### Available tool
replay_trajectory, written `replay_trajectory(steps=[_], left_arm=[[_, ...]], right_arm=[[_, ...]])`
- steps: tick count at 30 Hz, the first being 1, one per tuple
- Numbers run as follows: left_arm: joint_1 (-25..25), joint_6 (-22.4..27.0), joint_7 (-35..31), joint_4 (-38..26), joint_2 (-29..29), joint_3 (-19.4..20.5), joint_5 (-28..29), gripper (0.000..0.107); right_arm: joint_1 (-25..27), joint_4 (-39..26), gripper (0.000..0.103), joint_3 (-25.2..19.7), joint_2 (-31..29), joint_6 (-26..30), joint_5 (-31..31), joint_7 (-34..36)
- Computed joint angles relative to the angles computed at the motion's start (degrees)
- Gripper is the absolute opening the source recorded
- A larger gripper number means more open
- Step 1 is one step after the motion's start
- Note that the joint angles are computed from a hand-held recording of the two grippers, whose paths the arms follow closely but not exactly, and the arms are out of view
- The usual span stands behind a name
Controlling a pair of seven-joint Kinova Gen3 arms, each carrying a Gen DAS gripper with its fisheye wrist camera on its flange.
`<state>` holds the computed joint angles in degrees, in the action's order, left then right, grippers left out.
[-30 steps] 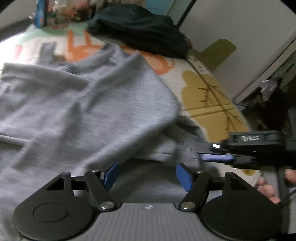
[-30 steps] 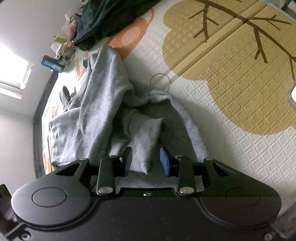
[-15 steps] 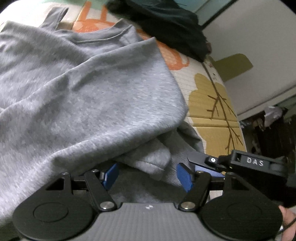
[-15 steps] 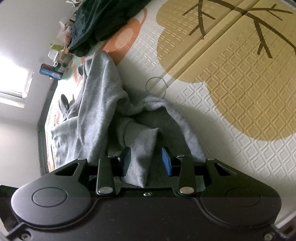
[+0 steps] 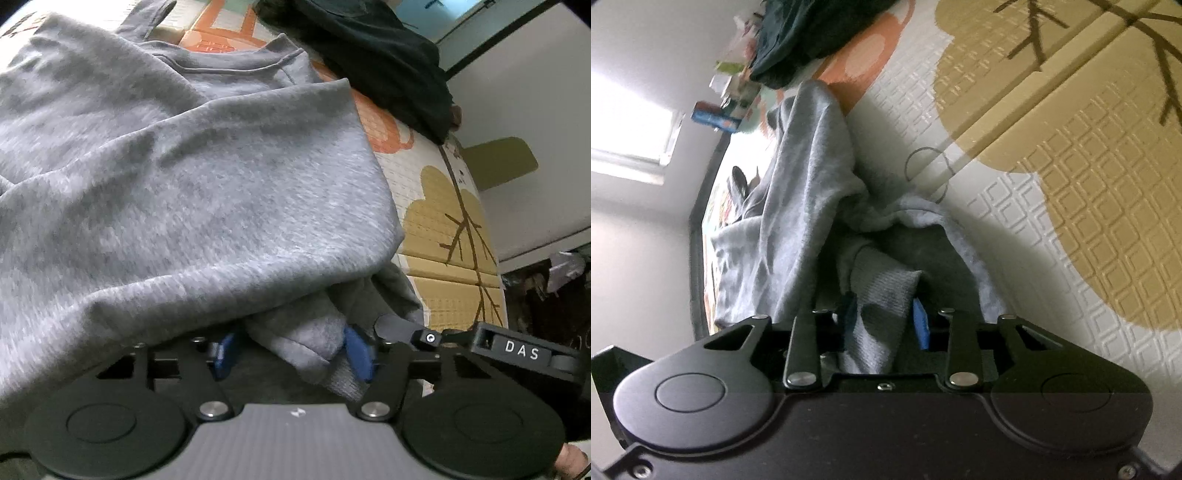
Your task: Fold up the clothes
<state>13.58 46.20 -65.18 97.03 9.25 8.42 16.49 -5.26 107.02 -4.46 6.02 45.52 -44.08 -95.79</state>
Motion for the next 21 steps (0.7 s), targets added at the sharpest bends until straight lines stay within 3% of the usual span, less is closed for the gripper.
replay_trajectory(steps=[5, 10, 21], left_arm=[[2.0, 0.7, 4.6, -1.0, 0.0, -0.2, -3.8, 0.038], [2.7, 1.0, 7.5, -1.3, -1.0, -0.2, -5.6, 0.028], [3.0, 4.1, 8.9, -3.3, -3.3, 0.5, -6.0, 0.019]], right_arm=[[1.7, -0.2, 0.012, 0.0, 1.1, 1.8, -3.0, 6.1], [2.7, -0.1, 0.008, 0.2, 0.8, 3.8, -5.7, 10.7], [3.6, -0.7, 0.003, 2.0, -2.4, 7.2, -8.9, 16.8]])
